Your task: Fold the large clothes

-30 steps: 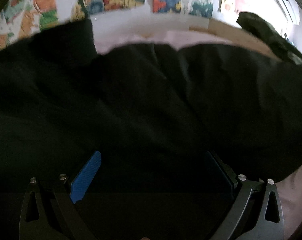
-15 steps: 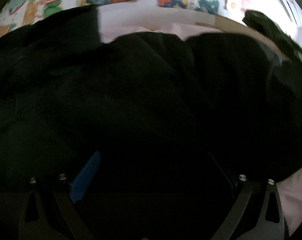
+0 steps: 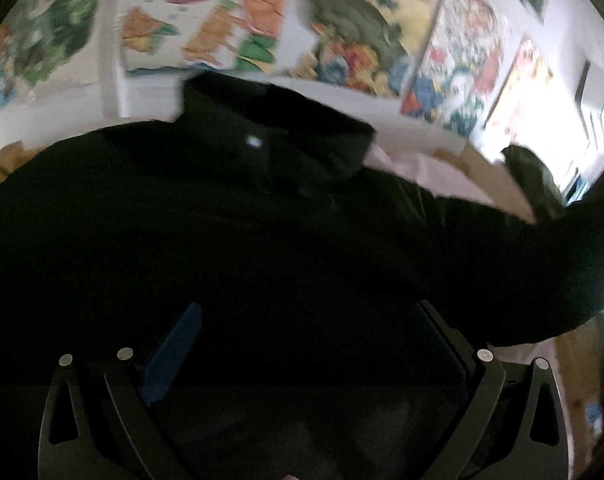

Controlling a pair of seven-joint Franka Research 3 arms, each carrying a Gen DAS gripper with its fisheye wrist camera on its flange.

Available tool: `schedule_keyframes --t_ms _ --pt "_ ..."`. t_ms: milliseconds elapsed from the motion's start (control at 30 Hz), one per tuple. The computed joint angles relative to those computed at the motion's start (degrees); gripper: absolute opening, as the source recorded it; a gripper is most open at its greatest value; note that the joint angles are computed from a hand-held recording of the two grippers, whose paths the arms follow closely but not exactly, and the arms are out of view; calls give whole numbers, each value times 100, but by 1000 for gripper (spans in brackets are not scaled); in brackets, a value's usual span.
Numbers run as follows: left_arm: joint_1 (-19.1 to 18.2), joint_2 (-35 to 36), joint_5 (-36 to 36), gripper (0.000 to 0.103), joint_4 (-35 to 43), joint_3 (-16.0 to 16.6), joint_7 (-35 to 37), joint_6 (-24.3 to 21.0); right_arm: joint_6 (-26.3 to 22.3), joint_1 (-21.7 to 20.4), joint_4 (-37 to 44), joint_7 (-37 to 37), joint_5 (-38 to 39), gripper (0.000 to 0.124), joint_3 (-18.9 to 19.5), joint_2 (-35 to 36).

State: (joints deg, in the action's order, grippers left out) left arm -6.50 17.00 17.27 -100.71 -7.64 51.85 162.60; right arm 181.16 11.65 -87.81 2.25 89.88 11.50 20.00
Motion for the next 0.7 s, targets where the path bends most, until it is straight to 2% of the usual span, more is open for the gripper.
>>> schedule_keyframes --t_ms 33,133,200,267,367,467,533,633,700 --pt "66 -152 -86 102 -195 -29 21 99 -87 55 -35 -54 -63 12 45 -10" --pt "422 -696 -689 102 -838 -194 380 402 -331 314 -74 358 -895 13 136 100" --pt "636 -993 -1262 102 -1236 -298 790 678 -465 571 -70 856 -1723 13 128 262" --pt "812 -1089 -2045 102 -1399 -449 1450 827 -597 841 -18 1433 -2485 13 2 448" --pt "1152 -1333 -4225 102 -1699 -795 3269 843 -923 1326 129 2366 -3667 13 -362 783" --pt "1233 -1377 -6214 102 -1729 -838 4772 636 -1185 1648 252 2873 -4544 13 -550 1098" --pt "1246 -1342 -7365 102 -1617 -778 5619 370 -1215 1704 150 2903 -4887 13 -477 1186" --pt "1213 -1271 -8642 101 -1393 -628 6713 -53 -1513 2016 292 3268 -5717 13 -724 1443" --pt "1148 -1221 -8984 101 -1283 -487 7024 -366 -1658 2120 338 3449 -6111 13 -796 1581"
